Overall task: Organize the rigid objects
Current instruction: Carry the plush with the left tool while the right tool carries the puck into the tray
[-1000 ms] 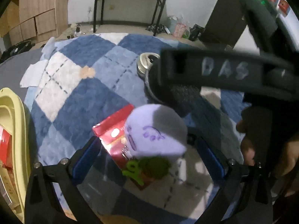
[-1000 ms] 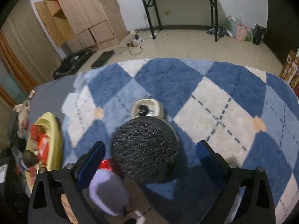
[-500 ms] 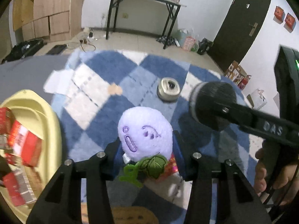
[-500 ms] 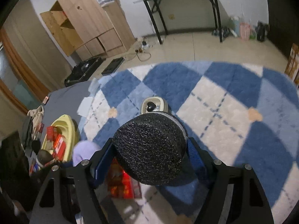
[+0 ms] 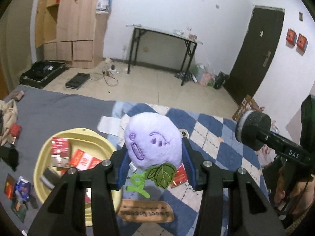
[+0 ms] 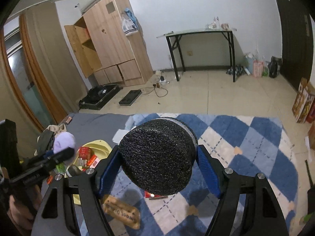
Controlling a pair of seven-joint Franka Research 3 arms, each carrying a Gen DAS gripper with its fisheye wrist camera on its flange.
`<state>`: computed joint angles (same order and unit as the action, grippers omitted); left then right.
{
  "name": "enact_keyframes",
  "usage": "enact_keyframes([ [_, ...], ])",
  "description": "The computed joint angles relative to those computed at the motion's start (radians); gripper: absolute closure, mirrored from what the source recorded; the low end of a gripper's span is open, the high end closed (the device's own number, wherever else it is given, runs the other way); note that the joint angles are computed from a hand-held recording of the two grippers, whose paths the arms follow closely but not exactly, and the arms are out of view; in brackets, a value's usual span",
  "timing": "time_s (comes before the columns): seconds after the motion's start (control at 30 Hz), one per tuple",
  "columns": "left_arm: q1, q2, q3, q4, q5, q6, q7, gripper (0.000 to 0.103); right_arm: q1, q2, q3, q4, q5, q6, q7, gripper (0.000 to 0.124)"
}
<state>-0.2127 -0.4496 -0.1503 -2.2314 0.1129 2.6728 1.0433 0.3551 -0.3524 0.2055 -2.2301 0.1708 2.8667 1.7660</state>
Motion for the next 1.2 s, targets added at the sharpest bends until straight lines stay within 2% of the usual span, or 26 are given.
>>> enact_keyframes([
  [0.13, 0.006, -0.053, 0.028, -0.025, -0.015, -0.023, 0.009, 0.053, -0.003, -0.043, 0.027, -0.019, -0.013, -0.017, 0.034, 0.049],
  [0.3, 0.034, -0.113, 0.064, -0.073, -0.011, -0.041, 0.044, 0.053, 0.009, -0.005, 0.064, 0.018, -0.045, -0.025, 0.058, 0.049],
  [0.43, 0.080, -0.140, 0.102, -0.112, -0.002, -0.061, 0.073, 0.053, 0.040, 0.123, 0.098, 0.115, -0.097, -0.028, 0.083, 0.049],
  [0.53, 0.124, -0.148, 0.123, -0.138, -0.001, -0.070, 0.081, 0.053, 0.091, 0.229, 0.095, 0.191, -0.123, -0.029, 0.091, 0.049],
  [0.77, 0.155, -0.101, 0.182, -0.186, -0.061, -0.015, 0.138, 0.053, 0.221, 0.505, 0.045, 0.466, -0.212, -0.088, 0.053, 0.049],
  [0.9, 0.153, -0.026, 0.217, -0.192, -0.116, 0.021, 0.199, 0.053, 0.268, 0.661, 0.011, 0.627, -0.166, -0.165, 0.002, 0.049],
  [1.03, 0.148, 0.054, 0.233, -0.183, -0.196, 0.048, 0.246, 0.053, 0.327, 0.825, -0.028, 0.831, -0.154, -0.266, -0.029, 0.049],
  [1.13, 0.149, 0.109, 0.234, -0.172, -0.245, 0.045, 0.298, 0.053, 0.365, 0.982, -0.056, 1.049, -0.150, -0.380, -0.044, 0.049],
  [1.2, 0.158, 0.134, 0.226, -0.172, -0.273, 0.055, 0.320, 0.053, 0.376, 1.052, -0.067, 1.143, -0.137, -0.429, -0.059, 0.049],
])
